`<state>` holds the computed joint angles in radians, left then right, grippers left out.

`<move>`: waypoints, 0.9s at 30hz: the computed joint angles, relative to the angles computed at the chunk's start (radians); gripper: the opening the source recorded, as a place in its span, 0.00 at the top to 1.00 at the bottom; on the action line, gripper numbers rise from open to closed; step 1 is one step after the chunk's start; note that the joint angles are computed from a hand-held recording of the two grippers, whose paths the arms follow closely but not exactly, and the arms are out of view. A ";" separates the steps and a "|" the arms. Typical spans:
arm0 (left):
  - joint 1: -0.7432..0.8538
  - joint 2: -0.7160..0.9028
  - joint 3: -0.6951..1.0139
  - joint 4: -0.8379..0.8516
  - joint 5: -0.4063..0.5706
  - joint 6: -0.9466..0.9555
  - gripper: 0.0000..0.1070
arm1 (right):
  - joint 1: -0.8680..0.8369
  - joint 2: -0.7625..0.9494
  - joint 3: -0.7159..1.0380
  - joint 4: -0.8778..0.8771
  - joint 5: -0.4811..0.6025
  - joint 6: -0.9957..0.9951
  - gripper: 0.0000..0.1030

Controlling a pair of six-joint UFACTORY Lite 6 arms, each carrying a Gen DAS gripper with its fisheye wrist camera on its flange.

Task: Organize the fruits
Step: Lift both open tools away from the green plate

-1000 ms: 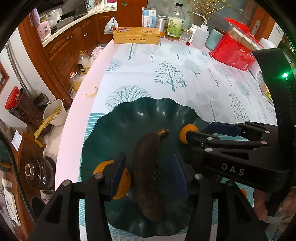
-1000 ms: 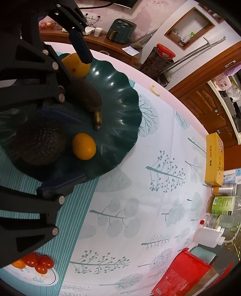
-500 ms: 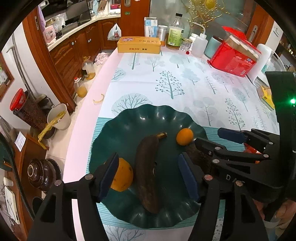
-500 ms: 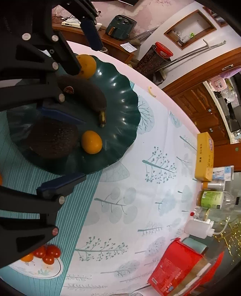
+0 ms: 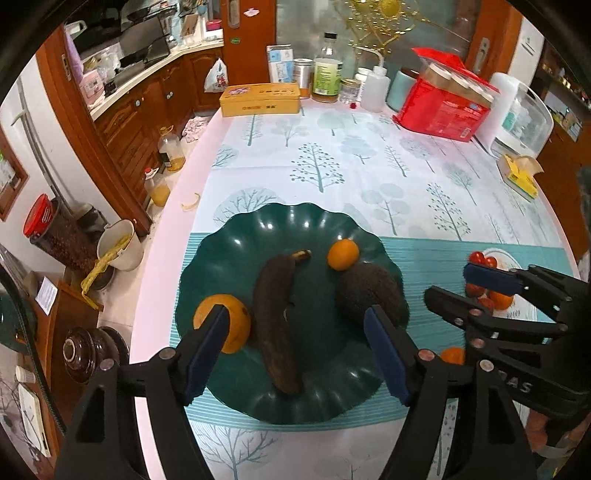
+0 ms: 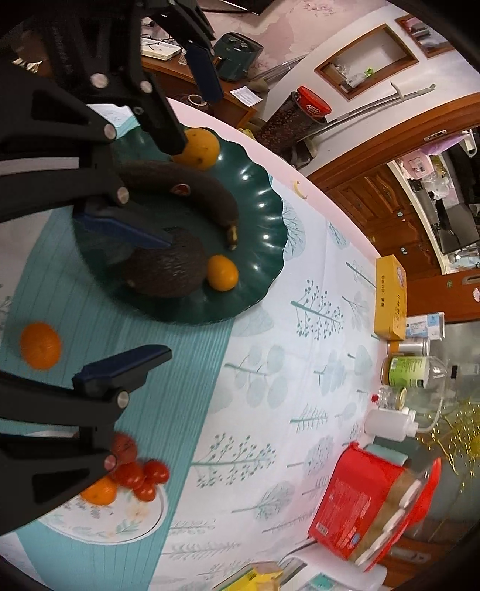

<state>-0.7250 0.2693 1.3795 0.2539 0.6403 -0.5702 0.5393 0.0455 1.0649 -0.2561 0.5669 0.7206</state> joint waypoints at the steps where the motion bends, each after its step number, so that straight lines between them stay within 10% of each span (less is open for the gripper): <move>1: -0.010 0.001 0.005 0.004 0.005 -0.003 0.31 | 0.002 -0.043 -0.034 -0.009 0.004 0.016 0.47; 17: -0.225 0.220 0.378 0.010 0.123 -0.016 0.30 | -0.092 -0.571 -0.282 -0.084 0.216 0.073 0.47; 27: -0.325 0.458 0.717 0.009 0.267 -0.045 0.28 | -0.452 -0.755 -0.324 0.008 0.255 -0.297 0.47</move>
